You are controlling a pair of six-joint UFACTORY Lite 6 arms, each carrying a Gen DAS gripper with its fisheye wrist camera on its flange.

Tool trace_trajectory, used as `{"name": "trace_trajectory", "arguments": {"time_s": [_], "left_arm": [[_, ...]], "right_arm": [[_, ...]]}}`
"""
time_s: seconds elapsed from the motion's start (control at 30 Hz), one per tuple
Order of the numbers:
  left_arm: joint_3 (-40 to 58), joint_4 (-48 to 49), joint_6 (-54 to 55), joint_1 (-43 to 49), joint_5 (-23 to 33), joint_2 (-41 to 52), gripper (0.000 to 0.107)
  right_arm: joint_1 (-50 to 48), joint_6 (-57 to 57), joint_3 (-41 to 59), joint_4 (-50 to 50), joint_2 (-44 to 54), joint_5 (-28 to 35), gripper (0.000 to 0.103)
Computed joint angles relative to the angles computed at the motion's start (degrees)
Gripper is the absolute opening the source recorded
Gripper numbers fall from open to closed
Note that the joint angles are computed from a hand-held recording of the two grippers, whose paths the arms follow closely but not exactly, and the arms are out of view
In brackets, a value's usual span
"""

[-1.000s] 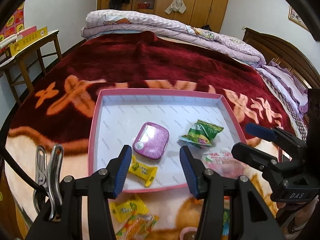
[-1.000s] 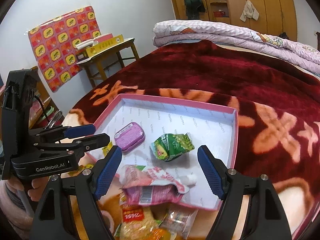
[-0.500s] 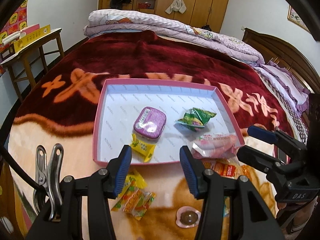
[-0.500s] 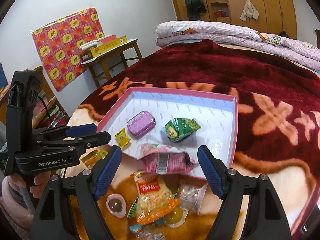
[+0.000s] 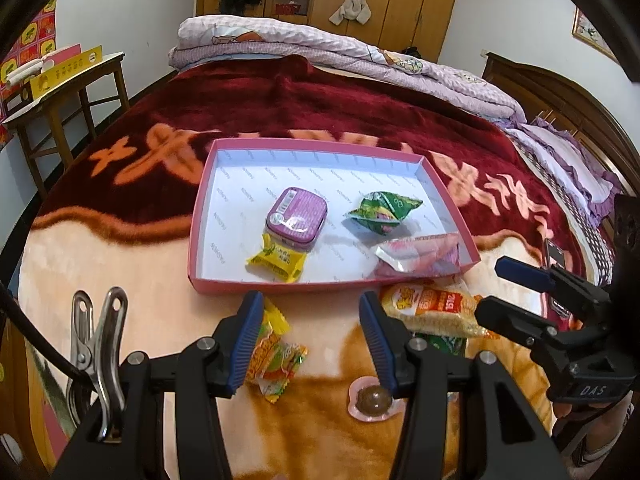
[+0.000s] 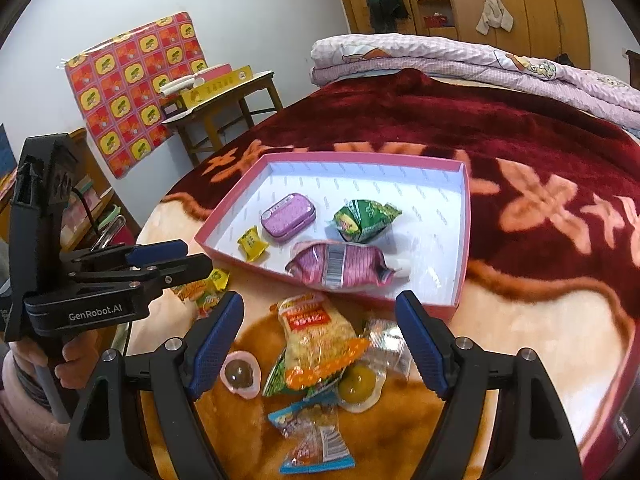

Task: Organize snacks
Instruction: 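Move both open grippers back from the box to the snack pile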

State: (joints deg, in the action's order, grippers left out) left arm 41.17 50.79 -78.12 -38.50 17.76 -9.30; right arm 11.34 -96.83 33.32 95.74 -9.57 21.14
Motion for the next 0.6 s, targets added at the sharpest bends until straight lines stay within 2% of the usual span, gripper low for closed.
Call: {"name": "trace_trajectory", "arguments": {"time_s": [0.6], "left_arm": [[-6.6,0.6,-2.9,-2.0,1.7,-4.8,0.052]], "right_arm": [[-0.5,-1.4,-5.5,0.5,-2.8,0.4,0.08]]}}
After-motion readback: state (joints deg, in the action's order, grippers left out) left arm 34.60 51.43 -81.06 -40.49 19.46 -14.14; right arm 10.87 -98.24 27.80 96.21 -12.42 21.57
